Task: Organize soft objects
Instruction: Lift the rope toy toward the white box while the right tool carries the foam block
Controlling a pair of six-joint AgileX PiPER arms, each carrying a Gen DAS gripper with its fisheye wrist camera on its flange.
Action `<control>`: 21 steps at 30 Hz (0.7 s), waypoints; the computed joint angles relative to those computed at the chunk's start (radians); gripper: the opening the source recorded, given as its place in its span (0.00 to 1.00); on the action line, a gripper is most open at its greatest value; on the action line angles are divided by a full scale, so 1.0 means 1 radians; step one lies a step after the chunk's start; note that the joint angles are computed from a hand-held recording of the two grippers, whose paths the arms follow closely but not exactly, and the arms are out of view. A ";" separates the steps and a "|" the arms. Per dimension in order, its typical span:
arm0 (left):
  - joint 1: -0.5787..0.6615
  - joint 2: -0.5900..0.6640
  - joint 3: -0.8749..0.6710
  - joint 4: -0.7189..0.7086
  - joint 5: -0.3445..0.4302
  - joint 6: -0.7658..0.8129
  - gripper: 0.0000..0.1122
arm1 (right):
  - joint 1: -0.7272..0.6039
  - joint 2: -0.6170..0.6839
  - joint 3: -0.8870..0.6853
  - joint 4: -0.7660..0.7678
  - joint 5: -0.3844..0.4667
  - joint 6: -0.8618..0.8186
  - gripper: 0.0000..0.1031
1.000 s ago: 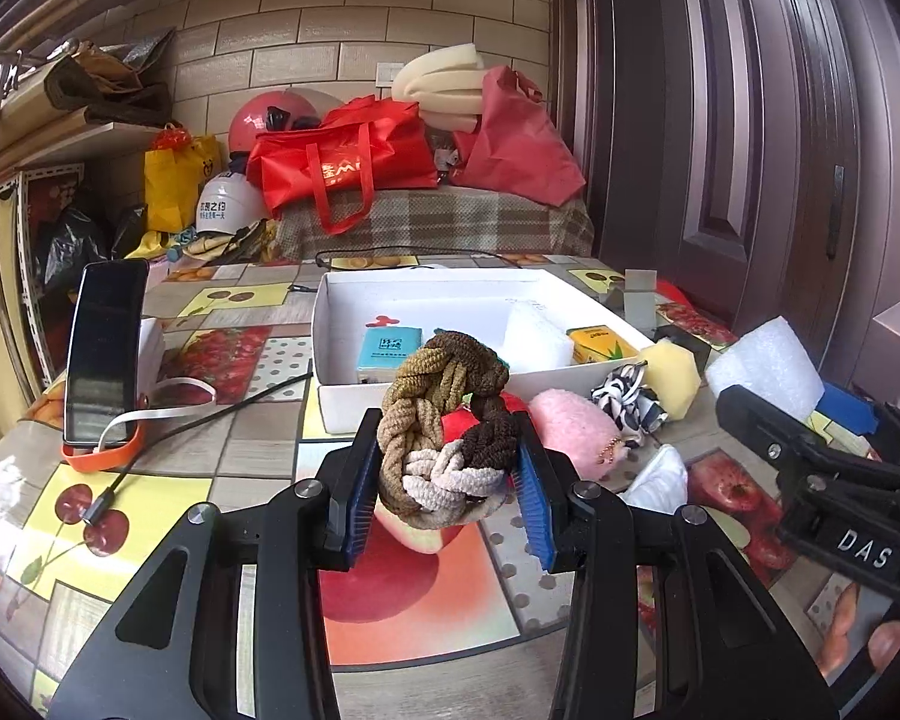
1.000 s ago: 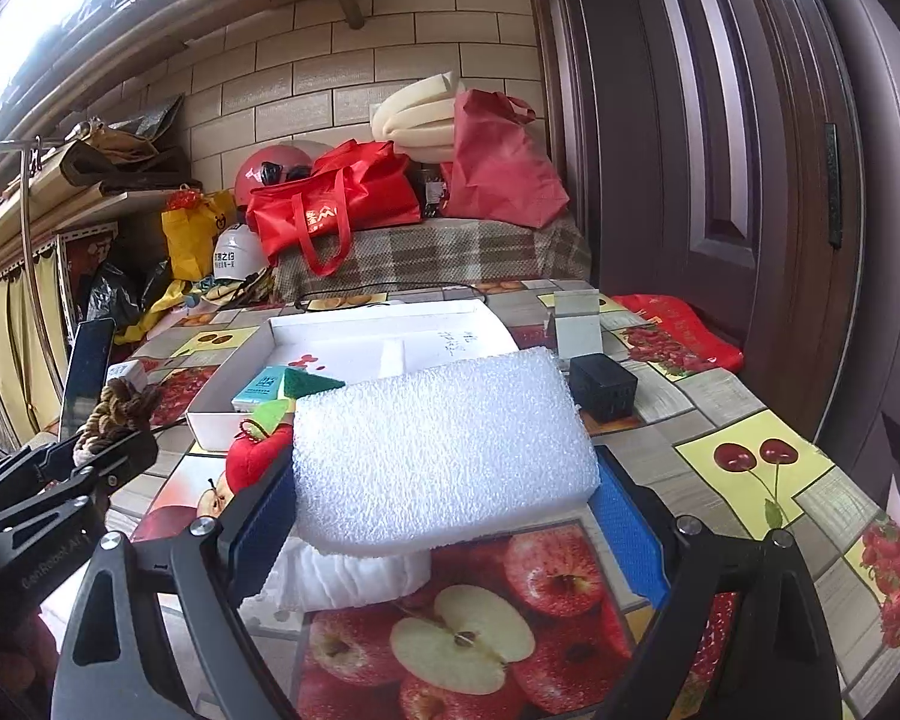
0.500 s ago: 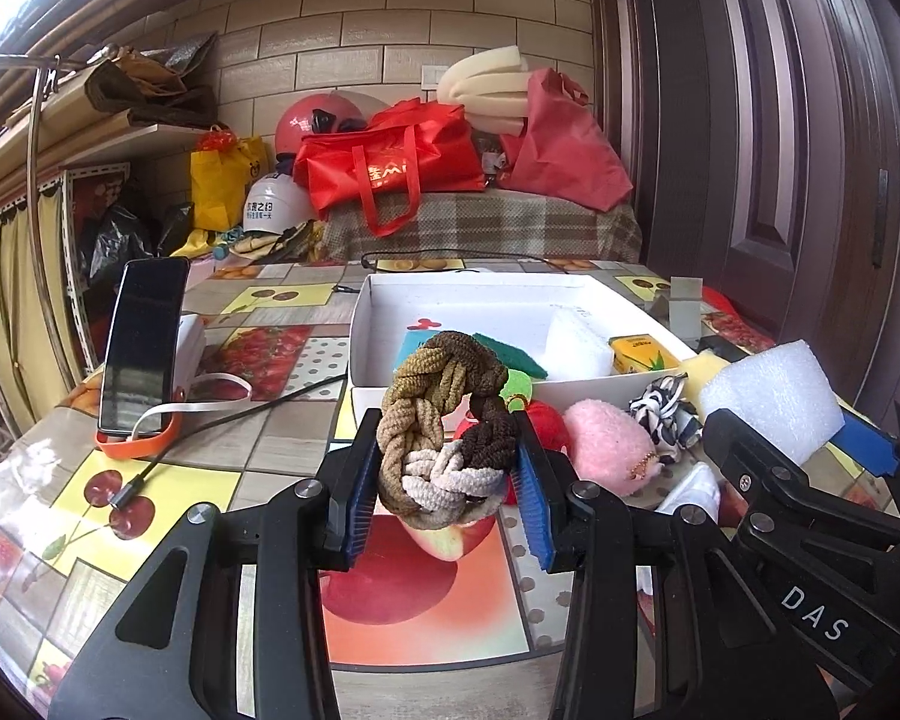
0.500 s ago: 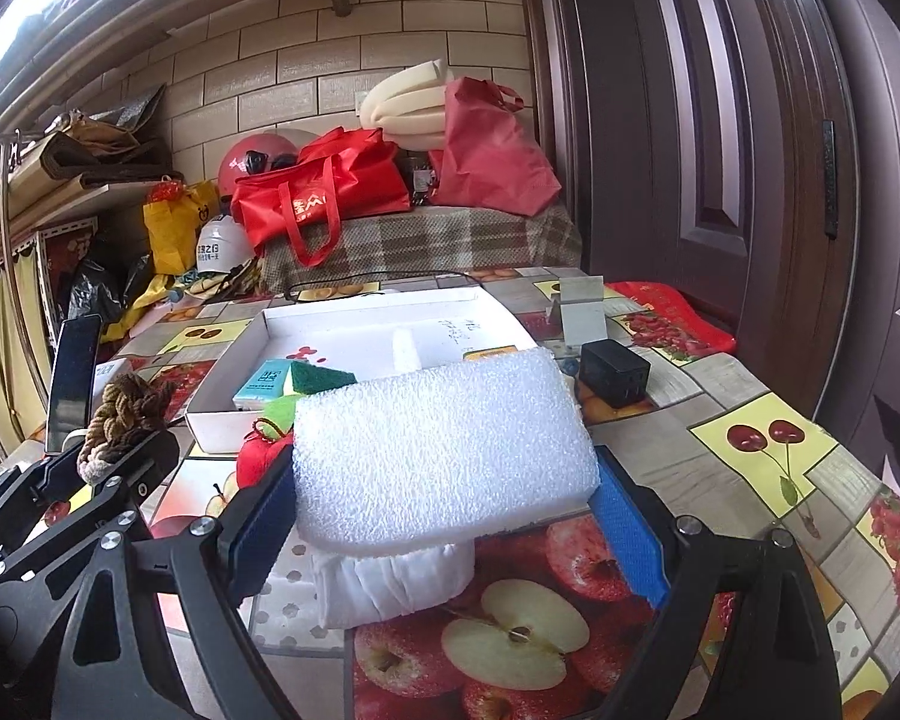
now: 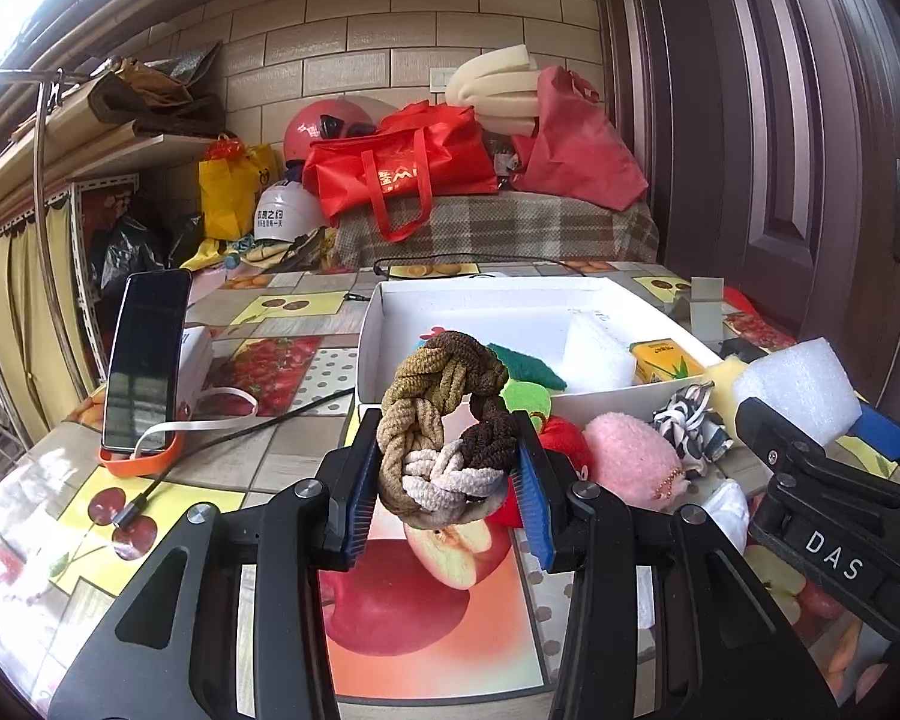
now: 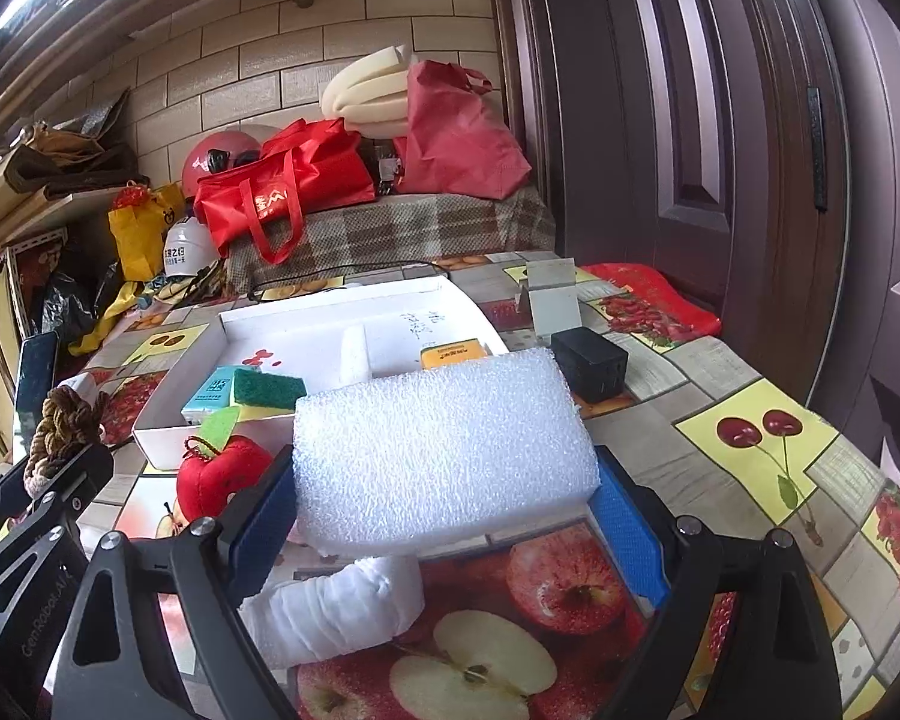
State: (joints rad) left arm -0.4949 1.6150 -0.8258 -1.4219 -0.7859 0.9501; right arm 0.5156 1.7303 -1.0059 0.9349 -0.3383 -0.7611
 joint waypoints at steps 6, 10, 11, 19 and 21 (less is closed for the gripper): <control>0.047 0.038 -0.051 0.008 0.021 0.014 0.36 | -0.011 0.031 -0.037 -0.082 -0.010 0.015 0.89; 0.081 0.064 -0.082 0.019 0.035 0.016 0.36 | -0.029 0.062 -0.080 -0.085 -0.015 -0.012 0.89; 0.093 0.068 -0.089 0.022 0.043 0.014 0.36 | -0.036 0.070 -0.092 -0.085 -0.013 -0.015 0.89; 0.173 0.102 -0.143 0.004 0.108 0.033 0.36 | -0.096 0.126 -0.179 -0.066 0.025 -0.030 0.89; 0.174 0.110 -0.151 0.015 0.100 0.032 0.36 | -0.104 0.137 -0.199 -0.059 0.044 -0.035 0.89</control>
